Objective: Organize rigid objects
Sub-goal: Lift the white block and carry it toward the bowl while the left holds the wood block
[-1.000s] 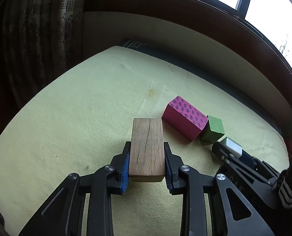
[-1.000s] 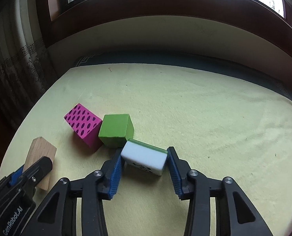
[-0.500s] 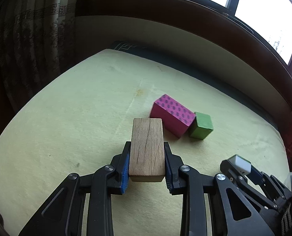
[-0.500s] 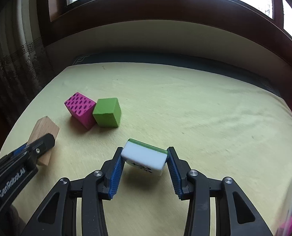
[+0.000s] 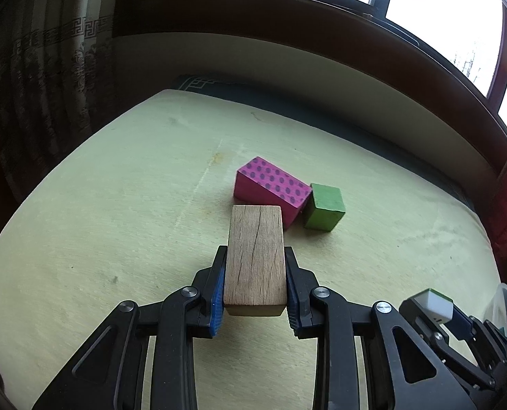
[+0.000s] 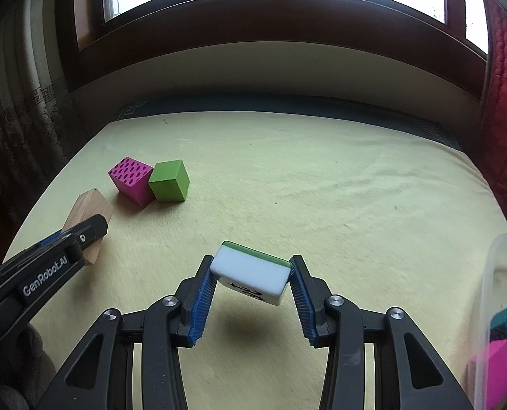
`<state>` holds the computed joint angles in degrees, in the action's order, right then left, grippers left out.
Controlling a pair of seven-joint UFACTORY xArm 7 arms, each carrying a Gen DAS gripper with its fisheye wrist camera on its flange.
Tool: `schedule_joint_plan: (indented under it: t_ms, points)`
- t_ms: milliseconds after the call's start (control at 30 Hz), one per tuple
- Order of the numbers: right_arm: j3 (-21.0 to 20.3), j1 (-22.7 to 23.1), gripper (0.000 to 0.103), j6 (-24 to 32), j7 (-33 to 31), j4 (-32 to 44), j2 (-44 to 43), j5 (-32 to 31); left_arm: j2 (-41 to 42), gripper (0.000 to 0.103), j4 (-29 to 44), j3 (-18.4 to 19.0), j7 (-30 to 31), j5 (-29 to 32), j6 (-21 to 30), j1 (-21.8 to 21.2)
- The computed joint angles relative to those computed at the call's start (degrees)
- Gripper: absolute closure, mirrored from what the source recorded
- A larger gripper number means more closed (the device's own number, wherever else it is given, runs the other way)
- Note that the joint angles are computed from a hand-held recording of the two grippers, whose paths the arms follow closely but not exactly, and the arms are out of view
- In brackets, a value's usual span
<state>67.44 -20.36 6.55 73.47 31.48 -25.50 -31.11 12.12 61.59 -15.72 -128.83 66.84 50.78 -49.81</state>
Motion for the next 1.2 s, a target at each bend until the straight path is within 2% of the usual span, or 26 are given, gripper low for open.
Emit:
schedule_joint_plan:
  t_ms: [67, 133, 533, 833, 1200]
  points:
    - [-1.8, 2.2, 0.057, 0.2, 0.1, -1.0, -0.6, 0.5, 0.3, 0.073, 0.3, 0.0, 0.3, 0.3, -0.3, -0.1]
    - [-5.7, 6.4, 0.057, 0.1, 0.2, -3.4, -1.8, 1.2, 0.7, 0.073, 0.8, 0.0, 0.6, 0.6, -0.7, -0.3]
    - [-19.0, 22.1, 0.057, 2.0, 2.7, -11.9, -7.9, 3.0, 2.1, 0.073, 2.5, 0.5, 1.7, 2.5, -3.8, -1.4]
    - [-25.5, 31.0, 0.057, 5.5, 3.8, -16.7, -14.0, 5.1, 3.6, 0.073, 4.7, 1.0, 4.0, 3.3, -3.3, -3.3]
    - [-33.2, 40.9, 0.057, 15.7, 3.7, -22.9, -26.6, 7.9, 3.1, 0.073, 3.9, 1.0, 5.3, 4.6, -4.2, -3.4]
